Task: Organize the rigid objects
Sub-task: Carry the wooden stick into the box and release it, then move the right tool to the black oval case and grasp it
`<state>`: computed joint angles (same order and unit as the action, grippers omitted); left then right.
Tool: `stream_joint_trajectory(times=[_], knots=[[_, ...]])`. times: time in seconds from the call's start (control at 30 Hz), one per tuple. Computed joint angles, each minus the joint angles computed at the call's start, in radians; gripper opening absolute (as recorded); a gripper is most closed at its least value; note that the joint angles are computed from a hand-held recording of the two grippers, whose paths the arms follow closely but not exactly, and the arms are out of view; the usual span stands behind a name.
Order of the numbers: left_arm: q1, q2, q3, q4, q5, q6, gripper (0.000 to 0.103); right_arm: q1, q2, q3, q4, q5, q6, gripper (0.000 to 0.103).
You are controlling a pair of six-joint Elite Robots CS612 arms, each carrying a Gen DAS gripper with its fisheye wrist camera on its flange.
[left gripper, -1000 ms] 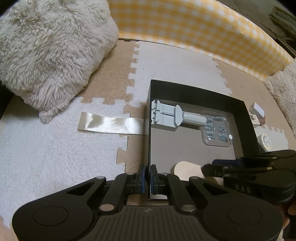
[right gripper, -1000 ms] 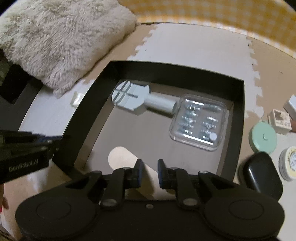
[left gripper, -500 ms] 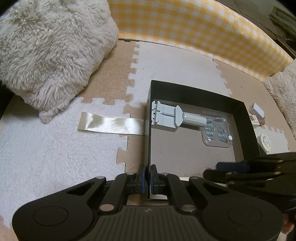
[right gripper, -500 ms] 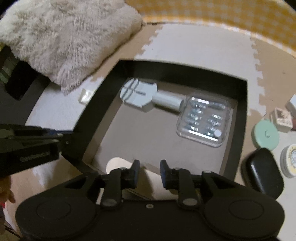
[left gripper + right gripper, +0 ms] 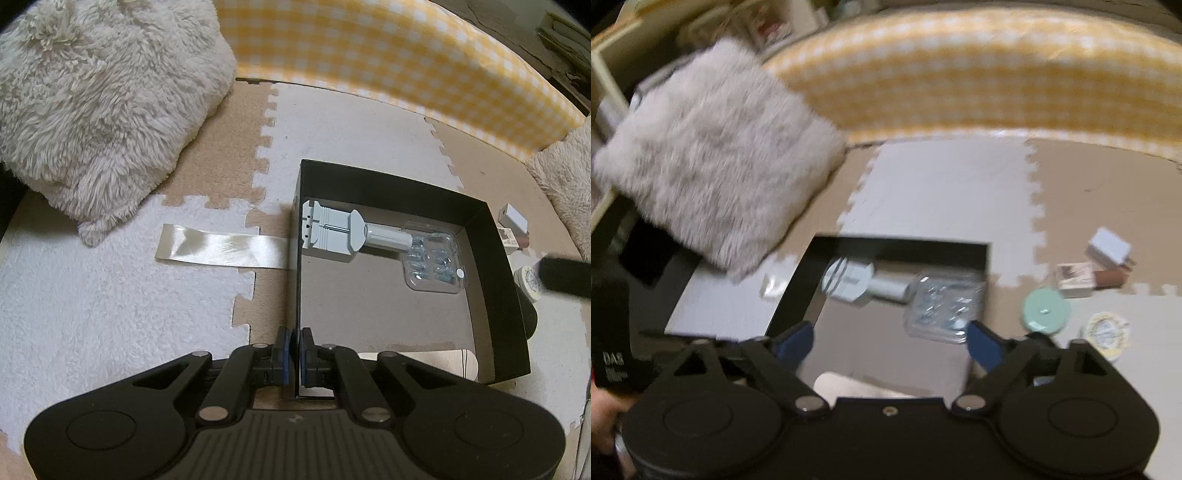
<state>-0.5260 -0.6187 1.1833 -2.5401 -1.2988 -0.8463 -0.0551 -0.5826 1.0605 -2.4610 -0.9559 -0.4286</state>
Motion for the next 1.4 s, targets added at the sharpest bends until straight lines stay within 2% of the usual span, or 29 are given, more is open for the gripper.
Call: stream_joint_trajectory(times=[0.17,0.33,0.43,0.57,0.77,0.87,0.97,1.03,1.1,1.27,1.4], knots=[[0.0,0.0,0.0,0.0,0.0,-0.001,0.006,-0.02,0.004,0.003,-0.096,-0.027,0.11,0.103],[0.0,0.0,0.0,0.0,0.0,-0.001,0.006,-0.037,0.026,-0.03,-0.067,-0.066,0.236,0.103],[0.0,0.0,0.0,0.0,0.0,-0.001,0.006,-0.047,0.047,-0.065,0.005,-0.073,0.341,0.103],[0.0,0.0,0.0,-0.001,0.0,-0.002,0.006,-0.055,0.077,-0.111,0.126,-0.045,0.442,0.103],[0.0,0.0,0.0,0.0,0.0,-0.001,0.006,-0.067,0.124,-0.163,0.26,0.045,0.589,0.103],[0.0,0.0,0.001,-0.001,0.001,-0.001,0.006,-0.07,0.138,-0.165,0.225,0.064,0.671,0.103],[0.0,-0.001,0.001,-0.001,0.0,-0.002,0.006,-0.067,0.14,-0.151,0.123,0.031,0.724,0.103],[0.0,0.0,0.0,0.0,0.0,-0.001,0.006,-0.064,0.141,-0.149,0.072,-0.003,0.717,0.103],[0.0,-0.001,0.001,-0.001,0.0,-0.001,0.006,-0.057,0.14,-0.154,0.052,-0.054,0.662,0.103],[0.0,-0.001,0.001,-0.001,0.001,-0.001,0.006,-0.027,0.134,-0.158,0.032,-0.233,0.42,0.102],[0.0,0.0,0.001,-0.002,0.0,-0.001,0.006,-0.019,0.14,-0.166,0.049,-0.264,0.315,0.102]])
